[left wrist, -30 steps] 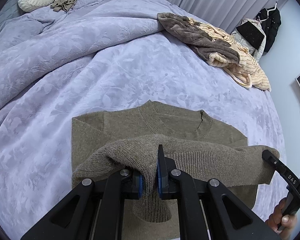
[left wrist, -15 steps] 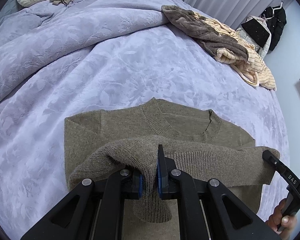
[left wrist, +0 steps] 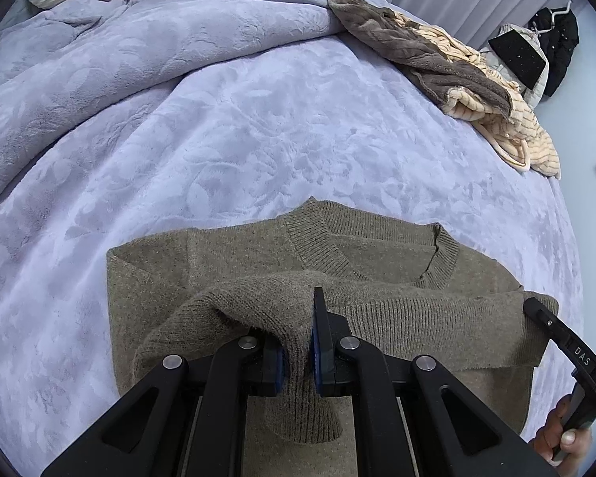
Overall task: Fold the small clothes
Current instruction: 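Lift the held hem with both grippers and carry it over the body toward the collar, then lay the hem near the collar and open both grippers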
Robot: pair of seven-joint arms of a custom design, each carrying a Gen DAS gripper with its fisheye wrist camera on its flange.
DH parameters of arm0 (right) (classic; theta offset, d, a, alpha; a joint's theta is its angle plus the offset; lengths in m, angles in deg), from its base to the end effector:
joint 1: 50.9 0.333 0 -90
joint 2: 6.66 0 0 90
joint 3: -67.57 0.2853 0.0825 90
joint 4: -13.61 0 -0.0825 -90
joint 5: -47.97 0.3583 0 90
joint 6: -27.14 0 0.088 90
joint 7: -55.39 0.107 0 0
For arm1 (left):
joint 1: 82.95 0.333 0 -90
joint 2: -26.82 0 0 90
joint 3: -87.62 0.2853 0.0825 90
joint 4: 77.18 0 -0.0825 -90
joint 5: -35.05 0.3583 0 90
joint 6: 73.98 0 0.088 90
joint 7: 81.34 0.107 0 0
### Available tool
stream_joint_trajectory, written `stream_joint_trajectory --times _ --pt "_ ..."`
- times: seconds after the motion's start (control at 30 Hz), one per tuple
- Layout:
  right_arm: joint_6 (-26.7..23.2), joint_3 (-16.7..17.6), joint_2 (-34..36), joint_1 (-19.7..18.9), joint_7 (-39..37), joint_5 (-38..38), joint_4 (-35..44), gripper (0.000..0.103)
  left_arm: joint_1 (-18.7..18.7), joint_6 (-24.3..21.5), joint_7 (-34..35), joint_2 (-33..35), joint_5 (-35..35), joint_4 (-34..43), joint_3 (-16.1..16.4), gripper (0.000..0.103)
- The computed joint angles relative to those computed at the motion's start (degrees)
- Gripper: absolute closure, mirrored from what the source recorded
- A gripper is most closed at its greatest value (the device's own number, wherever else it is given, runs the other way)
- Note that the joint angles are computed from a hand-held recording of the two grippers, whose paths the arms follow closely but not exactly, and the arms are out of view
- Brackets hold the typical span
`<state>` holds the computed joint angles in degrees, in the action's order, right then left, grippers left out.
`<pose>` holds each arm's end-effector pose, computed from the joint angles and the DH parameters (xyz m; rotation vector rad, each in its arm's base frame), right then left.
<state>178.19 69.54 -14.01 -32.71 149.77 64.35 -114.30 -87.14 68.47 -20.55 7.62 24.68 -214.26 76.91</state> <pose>0.4955 0.1748 0.4669 -1.8859 1.7702 -0.1591 0.4483 -0.1223 0.4714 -2.4554 1.6875 -0.6384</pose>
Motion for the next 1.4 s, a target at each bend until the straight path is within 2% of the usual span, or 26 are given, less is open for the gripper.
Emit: stream_joint_trajectory --times 0.23,0.33,0.37,0.4,0.43,0.47,0.5,0.53,0.57,0.6,0.77,0.9,0.97,1.03,1.17,1.3,1.4 --pt "-0.58 0.15 2.03 -0.36 -0.40 0.11 0.50 0.092 -0.53 0.67 2.11 2.88 -1.89 -0.27 0.80 0.092" --pt "-1.87 0.21 3.17 -0.70 -0.85 0.83 1.32 0.088 -0.69 0.09 3.14 3.99 -3.34 -0.02 1.35 0.073" --pt "-2.12 0.21 3.38 -0.81 -1.30 1.54 1.46 0.088 -1.30 0.99 4.85 3.90 -5.81 -0.57 2.10 0.065" --pt "-2.50 0.20 3.61 -0.90 -1.96 2.49 1.69 0.087 -1.86 1.83 6.59 3.74 -8.28 -1.04 2.74 0.053" --pt "-2.50 0.25 3.63 -1.01 -2.48 3.16 1.67 0.085 -2.42 2.56 8.39 3.47 -10.84 -1.48 3.32 0.046" --pt "-2.51 0.32 3.59 -1.10 -2.82 3.59 1.61 0.081 -2.74 3.14 9.62 3.03 -12.87 -1.94 3.66 0.036" --pt "-2.63 0.33 3.47 -1.17 -3.27 4.16 1.54 0.074 -2.67 3.42 9.91 2.62 -13.70 -2.24 3.59 0.031" --pt "-2.70 0.25 3.18 -1.11 -4.52 5.73 1.33 0.069 -2.48 3.49 10.01 1.99 -13.99 -2.62 3.44 0.031" --pt "-2.60 0.24 2.87 -1.07 -5.37 6.66 1.04 0.058 -2.53 3.29 10.69 1.28 -14.58 -3.04 3.54 0.031" --pt "-2.39 0.27 2.31 -1.00 -6.05 7.10 0.57 0.051 -2.91 3.29 12.17 0.23 -15.98 -3.87 3.99 0.031" --pt "-0.58 -0.15 -2.33 -0.17 -9.29 5.24 -3.67 0.050 -5.45 5.87 20.43 -8.23 -22.96 -11.56 5.91 0.031" --pt "-1.63 -1.95 -5.84 1.68 -18.47 5.17 -6.64 0.050 -7.59 4.42 28.43 -12.42 -24.66 -15.06 6.94 0.031" --pt "-2.73 -1.97 -6.88 2.22 -23.06 2.15 -7.61 0.050 -8.97 2.07 33.47 -11.52 -24.87 -14.38 7.55 0.031" --pt "-3.86 -2.09 -7.00 3.11 -27.70 0.44 -7.96 0.050 -9.28 1.49 36.63 -9.25 -23.83 -12.56 6.13 0.031" --pt "-5.19 -1.49 -4.21 4.13 -32.89 -0.80 -6.46 0.050 -10.77 0.77 43.03 -3.79 -26.41 -7.20 5.71 0.031" --pt "-4.94 -0.60 0.13 4.14 -35.33 2.21 -2.24 0.050 -8.85 1.54 41.71 1.89 -25.81 -1.70 3.67 0.031" --pt "-4.14 0.26 2.39 3.21 -34.43 3.77 0.66 0.050 -7.44 2.54 40.53 4.33 -26.66 0.79 3.71 0.031"
